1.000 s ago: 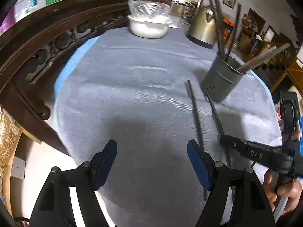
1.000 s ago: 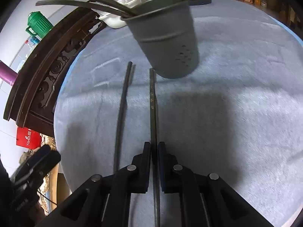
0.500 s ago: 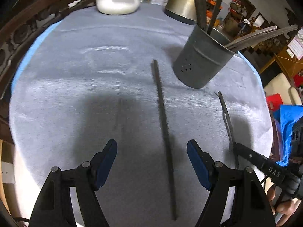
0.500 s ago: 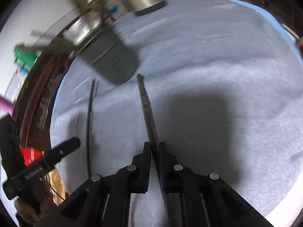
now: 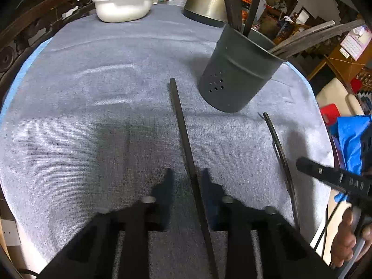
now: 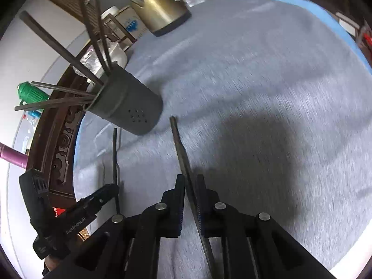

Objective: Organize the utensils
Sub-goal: 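Close the right tool on one chopstick while the left tool grasps the other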

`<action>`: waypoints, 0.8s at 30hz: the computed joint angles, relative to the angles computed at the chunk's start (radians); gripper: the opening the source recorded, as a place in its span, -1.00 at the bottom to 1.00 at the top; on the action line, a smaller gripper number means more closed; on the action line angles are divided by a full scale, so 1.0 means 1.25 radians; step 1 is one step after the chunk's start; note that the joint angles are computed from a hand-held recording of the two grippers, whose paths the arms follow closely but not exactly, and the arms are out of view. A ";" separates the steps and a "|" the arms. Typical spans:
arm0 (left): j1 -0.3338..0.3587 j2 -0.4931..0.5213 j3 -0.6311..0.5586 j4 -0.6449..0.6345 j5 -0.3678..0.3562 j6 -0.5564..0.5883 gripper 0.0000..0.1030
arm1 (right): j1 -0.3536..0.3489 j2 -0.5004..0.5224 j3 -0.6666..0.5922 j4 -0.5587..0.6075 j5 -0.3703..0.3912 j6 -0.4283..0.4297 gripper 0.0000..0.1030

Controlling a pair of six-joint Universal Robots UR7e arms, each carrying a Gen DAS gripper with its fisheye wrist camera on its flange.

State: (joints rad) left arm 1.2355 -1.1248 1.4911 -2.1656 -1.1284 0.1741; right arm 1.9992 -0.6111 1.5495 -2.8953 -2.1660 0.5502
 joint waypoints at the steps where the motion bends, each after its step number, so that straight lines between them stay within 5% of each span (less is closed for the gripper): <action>1: 0.004 -0.001 -0.004 0.011 -0.015 0.000 -0.79 | -0.001 0.004 -0.012 0.013 0.000 -0.002 -0.76; 11: 0.017 -0.032 -0.020 0.114 -0.057 0.013 -0.82 | -0.004 0.041 -0.100 0.114 -0.027 -0.011 -0.76; 13: 0.017 -0.022 -0.043 0.121 -0.055 0.004 -0.67 | -0.004 0.050 -0.121 0.134 -0.034 -0.013 -0.76; 15: 0.020 -0.006 -0.076 0.128 -0.058 -0.015 -0.16 | -0.003 0.062 -0.151 0.171 -0.042 -0.021 -0.76; 24: 0.019 0.070 -0.174 0.182 -0.034 -0.035 -0.14 | -0.003 0.113 -0.263 0.337 -0.088 -0.006 -0.75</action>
